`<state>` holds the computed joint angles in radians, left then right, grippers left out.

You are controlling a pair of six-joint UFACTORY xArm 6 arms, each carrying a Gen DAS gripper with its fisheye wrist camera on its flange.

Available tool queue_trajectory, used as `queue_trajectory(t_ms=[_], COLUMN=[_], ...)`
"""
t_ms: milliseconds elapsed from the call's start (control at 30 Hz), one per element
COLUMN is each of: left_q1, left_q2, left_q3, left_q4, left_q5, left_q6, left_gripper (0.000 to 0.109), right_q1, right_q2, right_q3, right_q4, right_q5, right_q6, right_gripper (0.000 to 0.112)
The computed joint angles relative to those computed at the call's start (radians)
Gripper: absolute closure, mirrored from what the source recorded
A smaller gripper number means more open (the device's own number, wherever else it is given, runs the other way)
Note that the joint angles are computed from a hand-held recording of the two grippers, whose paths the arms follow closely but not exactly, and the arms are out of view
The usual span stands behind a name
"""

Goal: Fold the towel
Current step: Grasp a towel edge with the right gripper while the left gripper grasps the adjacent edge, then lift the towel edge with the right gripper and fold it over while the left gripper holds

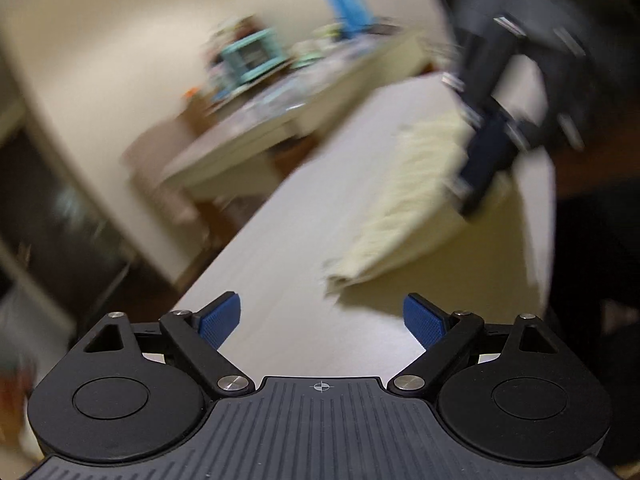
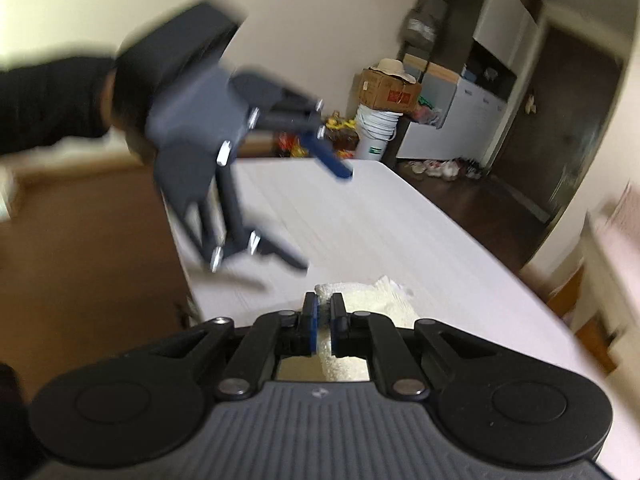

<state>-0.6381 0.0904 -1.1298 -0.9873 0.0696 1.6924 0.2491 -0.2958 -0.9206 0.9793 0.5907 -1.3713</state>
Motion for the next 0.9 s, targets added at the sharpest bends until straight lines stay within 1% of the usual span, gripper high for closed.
queue_trajectory(t_ms=[33,100,133,200,233,267,300,333,367,467,533,567,633,700,767,833,900], left_q1=[-0.006,-0.008,-0.007,-0.005,0.0,0.005,0.009,0.012,0.015,0.015,0.007,0.005,-0.006,-0.015,-0.022,-0.029,-0.036], left_q2=[0.011,0.031,0.038,0.05,0.056,0.061,0.067,0.066,0.063,0.039,0.024,0.017,0.023,0.068,0.112,0.215,0.331], left_q3=[-0.013,-0.04,-0.052,-0.077,-0.09,-0.1,-0.111,-0.116,-0.122,-0.141,-0.16,-0.166,-0.228,-0.32,-0.404,-0.57,-0.746], left_q4=[0.009,0.042,0.057,0.085,0.122,0.174,0.224,0.274,0.329,0.461,0.531,0.547,0.595,0.624,0.644,0.674,0.716], left_q5=[0.022,0.07,0.098,0.15,0.186,0.216,0.246,0.275,0.309,0.42,0.479,0.5,0.578,0.624,0.657,0.708,0.77], left_q6=[0.028,0.038,0.042,0.04,0.021,-0.012,-0.043,-0.071,-0.105,-0.193,-0.236,-0.242,-0.267,-0.295,-0.321,-0.386,-0.46], left_gripper=[0.022,0.029,0.035,0.039,0.048,0.06,0.068,0.086,0.095,0.098,0.098,0.098,0.098,0.098,0.098,0.098,0.098], right_q1=[-0.032,-0.091,-0.114,-0.158,-0.171,-0.184,-0.205,-0.215,-0.222,-0.251,-0.294,-0.313,-0.367,-0.411,-0.487,-0.53,-0.554], right_q2=[0.002,0.008,0.006,0.013,0.014,0.016,0.013,0.01,0.004,-0.019,-0.046,-0.052,-0.067,-0.072,-0.058,-0.031,0.018], right_q3=[-0.021,-0.057,-0.067,-0.091,-0.095,-0.099,-0.099,-0.096,-0.089,-0.063,-0.034,-0.025,-0.006,0.007,0.012,0.008,-0.015], right_q4=[0.017,0.028,0.032,0.033,0.037,0.04,0.041,0.043,0.042,0.049,0.08,0.097,0.149,0.195,0.278,0.339,0.385], right_q5=[0.061,0.173,0.207,0.287,0.307,0.327,0.356,0.365,0.375,0.413,0.473,0.493,0.542,0.565,0.583,0.563,0.544], right_q6=[0.012,0.022,0.026,0.034,0.031,0.028,0.023,0.018,0.016,-0.001,-0.029,-0.036,-0.04,-0.036,-0.021,-0.007,0.014], right_gripper=[0.106,0.106,0.106,0.106,0.106,0.106,0.106,0.106,0.106,0.106,0.106,0.106,0.106,0.106,0.106,0.106,0.106])
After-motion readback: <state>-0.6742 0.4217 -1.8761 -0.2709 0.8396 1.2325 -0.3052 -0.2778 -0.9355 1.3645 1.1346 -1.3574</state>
